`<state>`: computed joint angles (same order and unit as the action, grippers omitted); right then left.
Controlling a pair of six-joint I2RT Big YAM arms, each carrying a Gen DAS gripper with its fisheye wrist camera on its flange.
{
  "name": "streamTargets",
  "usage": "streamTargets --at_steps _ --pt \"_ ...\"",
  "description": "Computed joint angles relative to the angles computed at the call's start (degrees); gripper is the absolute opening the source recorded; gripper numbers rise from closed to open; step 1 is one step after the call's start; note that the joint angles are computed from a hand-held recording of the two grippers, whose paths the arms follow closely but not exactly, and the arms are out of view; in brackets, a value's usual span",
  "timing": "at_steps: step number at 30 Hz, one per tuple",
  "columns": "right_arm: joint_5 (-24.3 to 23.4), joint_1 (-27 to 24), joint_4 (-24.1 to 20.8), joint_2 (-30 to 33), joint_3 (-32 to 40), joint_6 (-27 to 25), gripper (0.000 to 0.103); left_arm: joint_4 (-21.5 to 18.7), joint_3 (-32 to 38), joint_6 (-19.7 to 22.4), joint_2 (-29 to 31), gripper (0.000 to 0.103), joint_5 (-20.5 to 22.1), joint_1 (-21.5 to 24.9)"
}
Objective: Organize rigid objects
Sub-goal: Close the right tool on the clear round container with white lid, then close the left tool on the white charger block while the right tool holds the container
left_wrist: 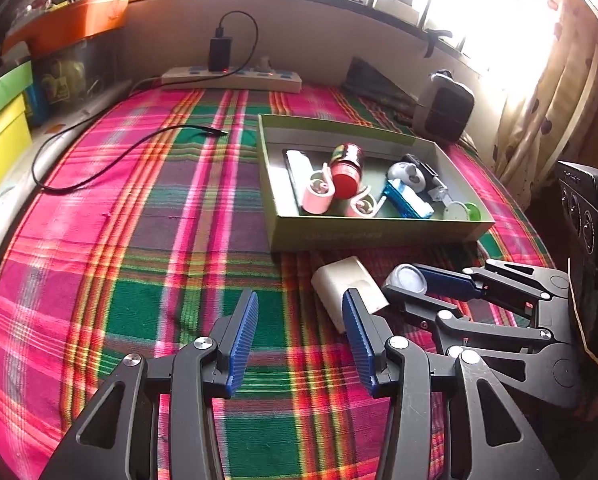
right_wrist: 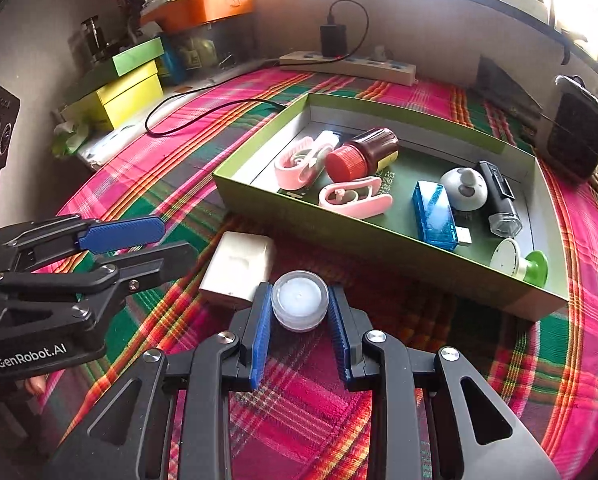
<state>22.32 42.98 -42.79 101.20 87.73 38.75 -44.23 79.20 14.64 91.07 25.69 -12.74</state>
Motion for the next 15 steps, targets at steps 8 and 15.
streamTargets --at_steps 8,15 --pt "2.15 0.25 -0.15 -1.88 -2.34 1.95 0.029 -0.78 0.09 0.55 -0.11 0.048 -0.69 -1.92" --pt "3.46 0.0 0.63 -4.23 -5.23 2.88 0.029 -1.08 0.31 0.25 0.59 0.049 -4.75 -4.67"
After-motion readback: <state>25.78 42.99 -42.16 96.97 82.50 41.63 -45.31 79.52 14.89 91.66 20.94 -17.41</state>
